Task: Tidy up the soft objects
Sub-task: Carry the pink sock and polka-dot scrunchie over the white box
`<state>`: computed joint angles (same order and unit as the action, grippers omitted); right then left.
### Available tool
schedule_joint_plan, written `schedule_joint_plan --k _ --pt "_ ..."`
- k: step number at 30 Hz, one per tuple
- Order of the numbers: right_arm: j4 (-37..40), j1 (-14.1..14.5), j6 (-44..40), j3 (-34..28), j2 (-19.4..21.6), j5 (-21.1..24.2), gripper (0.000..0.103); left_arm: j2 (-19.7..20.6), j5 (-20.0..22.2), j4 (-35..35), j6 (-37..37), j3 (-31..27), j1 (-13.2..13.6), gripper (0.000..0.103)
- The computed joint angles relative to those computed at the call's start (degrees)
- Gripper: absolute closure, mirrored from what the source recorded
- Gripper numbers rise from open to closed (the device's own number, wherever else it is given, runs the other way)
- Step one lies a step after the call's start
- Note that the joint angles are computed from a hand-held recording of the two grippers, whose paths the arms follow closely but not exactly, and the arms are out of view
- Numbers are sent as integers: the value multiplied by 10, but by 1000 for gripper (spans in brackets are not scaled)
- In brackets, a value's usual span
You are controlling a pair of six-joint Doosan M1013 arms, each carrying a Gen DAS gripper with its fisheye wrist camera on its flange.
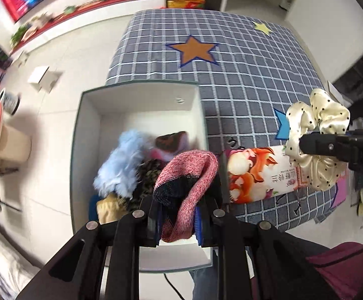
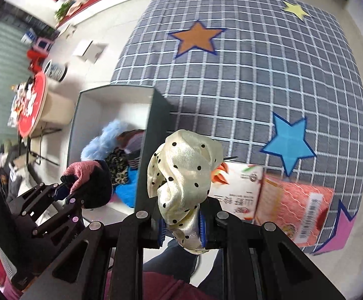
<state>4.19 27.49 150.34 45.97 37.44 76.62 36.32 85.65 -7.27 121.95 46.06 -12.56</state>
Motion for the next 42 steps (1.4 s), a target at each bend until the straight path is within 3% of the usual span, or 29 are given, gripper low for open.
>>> schedule_joint_plan --k 8,14,42 --pt "9 5 -48 -79 43 49 82 -6 -12 -5 -21 4 13 81" --pt "15 7 -57 -105 57 61 82 -7 -15 -2 -32 4 19 81" --pt "22 7 -58 -118 66 63 82 -3 -10 8 -46 -2 23 81"
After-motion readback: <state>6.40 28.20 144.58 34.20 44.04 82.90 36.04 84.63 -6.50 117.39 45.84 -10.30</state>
